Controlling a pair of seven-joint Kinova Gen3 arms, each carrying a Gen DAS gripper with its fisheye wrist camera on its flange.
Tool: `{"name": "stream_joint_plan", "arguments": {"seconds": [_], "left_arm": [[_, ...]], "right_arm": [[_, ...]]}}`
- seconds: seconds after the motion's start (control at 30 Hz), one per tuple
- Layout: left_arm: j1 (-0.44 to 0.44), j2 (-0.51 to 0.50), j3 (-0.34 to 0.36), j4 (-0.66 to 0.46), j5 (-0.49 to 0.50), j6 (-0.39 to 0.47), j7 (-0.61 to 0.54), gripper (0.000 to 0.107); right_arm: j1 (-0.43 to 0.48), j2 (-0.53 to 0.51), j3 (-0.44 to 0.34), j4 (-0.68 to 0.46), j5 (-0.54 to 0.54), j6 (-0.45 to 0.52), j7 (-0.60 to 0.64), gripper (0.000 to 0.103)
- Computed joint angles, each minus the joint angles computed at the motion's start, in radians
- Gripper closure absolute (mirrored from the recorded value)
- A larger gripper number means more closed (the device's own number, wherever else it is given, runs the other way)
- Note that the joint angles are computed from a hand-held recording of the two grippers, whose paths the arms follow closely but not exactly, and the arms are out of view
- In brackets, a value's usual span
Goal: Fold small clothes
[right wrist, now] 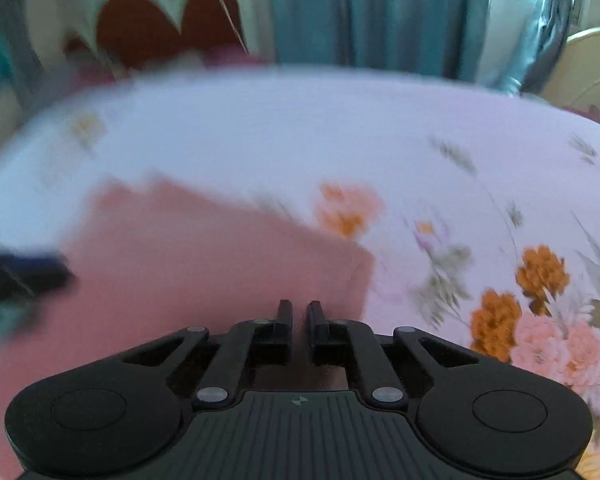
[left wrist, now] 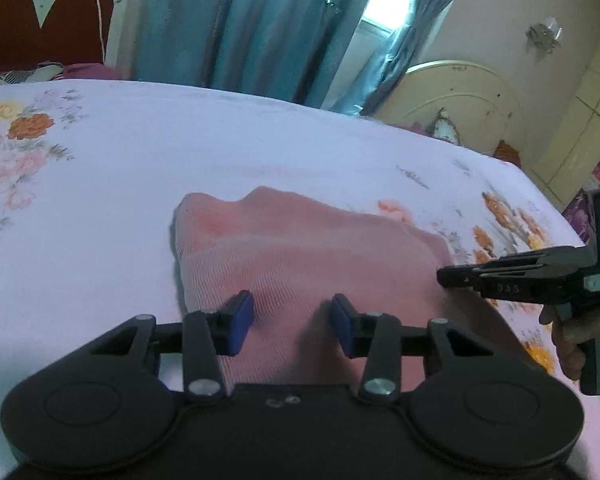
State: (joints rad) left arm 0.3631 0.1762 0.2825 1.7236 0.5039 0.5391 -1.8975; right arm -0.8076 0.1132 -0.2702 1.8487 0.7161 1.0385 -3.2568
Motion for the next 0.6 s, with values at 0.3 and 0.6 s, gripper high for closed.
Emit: {"name": "stream_joint_plan", "arguments": {"seconds": [0.3, 0.6], "left_arm": [[0.099, -0.196, -0.143, 0.136, 0.135, 0.034, -0.171, 0.090], [0.167, -0.200, -0.133, 0.215, 0.046, -0.049, -0.021, 0.088]], "right_arm": [[-0.085, -0.113, -0.106, 0.040, 0.056, 0.041, -0.064, 0.103], [-0.140, -0.023, -0.127, 0.041, -0.063, 0.161, -0.036, 0.103]]}}
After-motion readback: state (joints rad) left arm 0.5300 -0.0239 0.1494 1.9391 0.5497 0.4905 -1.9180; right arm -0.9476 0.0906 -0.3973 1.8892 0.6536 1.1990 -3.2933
